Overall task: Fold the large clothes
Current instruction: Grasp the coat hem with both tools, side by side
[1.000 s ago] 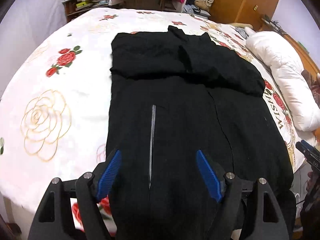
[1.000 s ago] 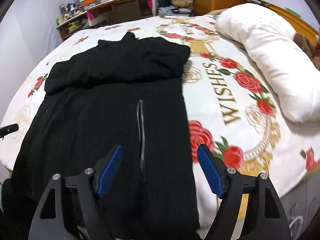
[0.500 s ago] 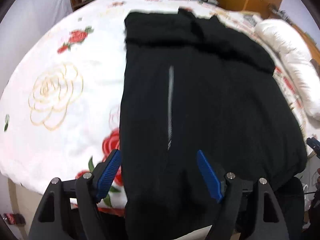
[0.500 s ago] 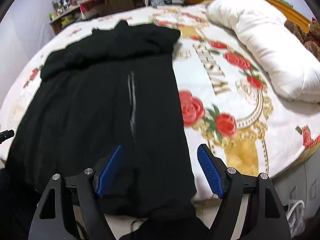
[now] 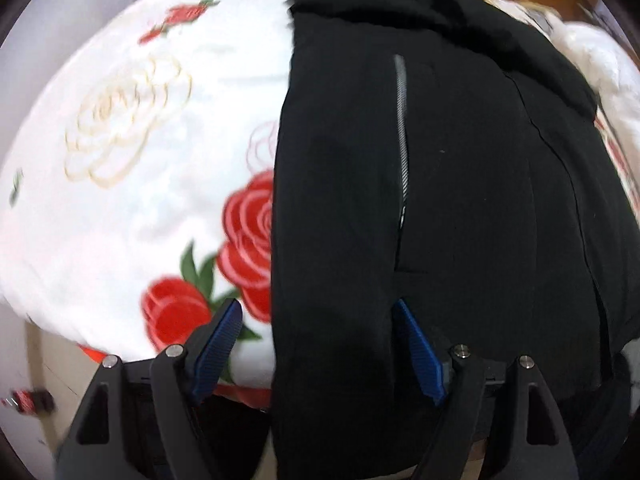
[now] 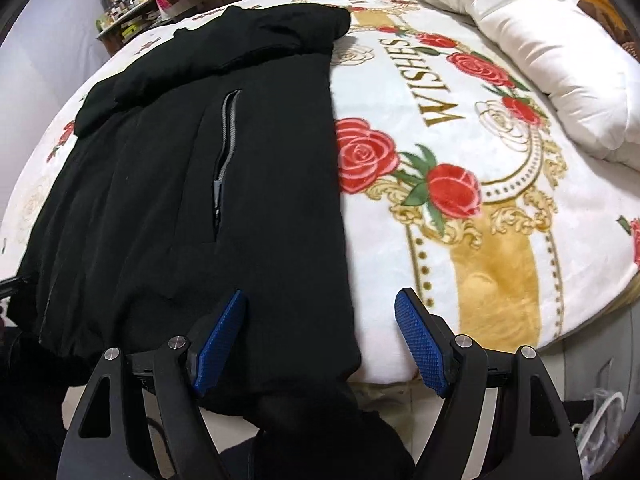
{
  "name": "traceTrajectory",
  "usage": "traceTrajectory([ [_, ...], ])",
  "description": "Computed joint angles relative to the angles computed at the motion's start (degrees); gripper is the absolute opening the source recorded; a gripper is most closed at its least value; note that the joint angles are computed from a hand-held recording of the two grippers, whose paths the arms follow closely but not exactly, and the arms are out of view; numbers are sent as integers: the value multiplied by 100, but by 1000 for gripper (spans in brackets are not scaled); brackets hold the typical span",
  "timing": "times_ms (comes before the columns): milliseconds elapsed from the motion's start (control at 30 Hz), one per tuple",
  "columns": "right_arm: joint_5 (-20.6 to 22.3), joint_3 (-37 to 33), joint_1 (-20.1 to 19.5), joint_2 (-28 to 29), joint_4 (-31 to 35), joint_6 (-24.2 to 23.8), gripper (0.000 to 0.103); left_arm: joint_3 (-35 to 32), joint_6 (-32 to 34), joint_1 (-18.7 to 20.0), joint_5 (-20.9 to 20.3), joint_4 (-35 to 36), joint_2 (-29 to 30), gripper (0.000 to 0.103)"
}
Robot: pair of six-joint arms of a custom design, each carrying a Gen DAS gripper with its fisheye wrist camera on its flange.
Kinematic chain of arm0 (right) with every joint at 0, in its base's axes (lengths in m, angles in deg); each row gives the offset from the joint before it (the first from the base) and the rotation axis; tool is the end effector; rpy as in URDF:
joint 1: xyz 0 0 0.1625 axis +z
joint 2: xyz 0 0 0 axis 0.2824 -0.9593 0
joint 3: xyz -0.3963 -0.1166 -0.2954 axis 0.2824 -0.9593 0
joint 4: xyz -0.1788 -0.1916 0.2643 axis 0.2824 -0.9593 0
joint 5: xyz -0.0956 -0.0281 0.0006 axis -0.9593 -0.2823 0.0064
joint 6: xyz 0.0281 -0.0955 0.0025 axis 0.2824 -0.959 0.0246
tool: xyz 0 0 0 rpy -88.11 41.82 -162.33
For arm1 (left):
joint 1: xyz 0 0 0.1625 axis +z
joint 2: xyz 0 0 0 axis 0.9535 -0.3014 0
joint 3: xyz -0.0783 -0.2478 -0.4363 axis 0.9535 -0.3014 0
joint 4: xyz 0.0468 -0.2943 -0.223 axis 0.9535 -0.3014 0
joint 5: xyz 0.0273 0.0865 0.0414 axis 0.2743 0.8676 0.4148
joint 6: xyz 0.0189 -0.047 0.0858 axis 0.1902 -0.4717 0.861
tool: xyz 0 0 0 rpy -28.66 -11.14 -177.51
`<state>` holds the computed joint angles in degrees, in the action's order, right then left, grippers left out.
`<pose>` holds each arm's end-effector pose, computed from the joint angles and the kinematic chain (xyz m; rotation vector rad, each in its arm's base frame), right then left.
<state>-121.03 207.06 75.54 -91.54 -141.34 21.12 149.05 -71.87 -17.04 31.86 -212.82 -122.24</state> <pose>0.1027 -0.5500 0.2321 0.4711 -2.4723 0.4284 -0.0777 -0.4835 0.2043 -0.3042 2.2469 -0.5276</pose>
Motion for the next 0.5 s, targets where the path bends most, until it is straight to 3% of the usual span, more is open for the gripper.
traceTrajectory([
  [33, 7, -15, -6, 6, 53, 28, 77, -5, -165, -10, 55, 144, 7, 92],
  [100, 24, 7, -15, 10, 77, -3, 78, -34, -305, -19, 94, 376, 37, 95],
  [367, 200, -86, -51, 21, 550, 131, 78, 9, -351, 44, -133, 239, 33, 97],
  [500, 26, -165, 4, 109, 663, 295, 78, 54, -348, 89, -262, 130, 21, 97],
])
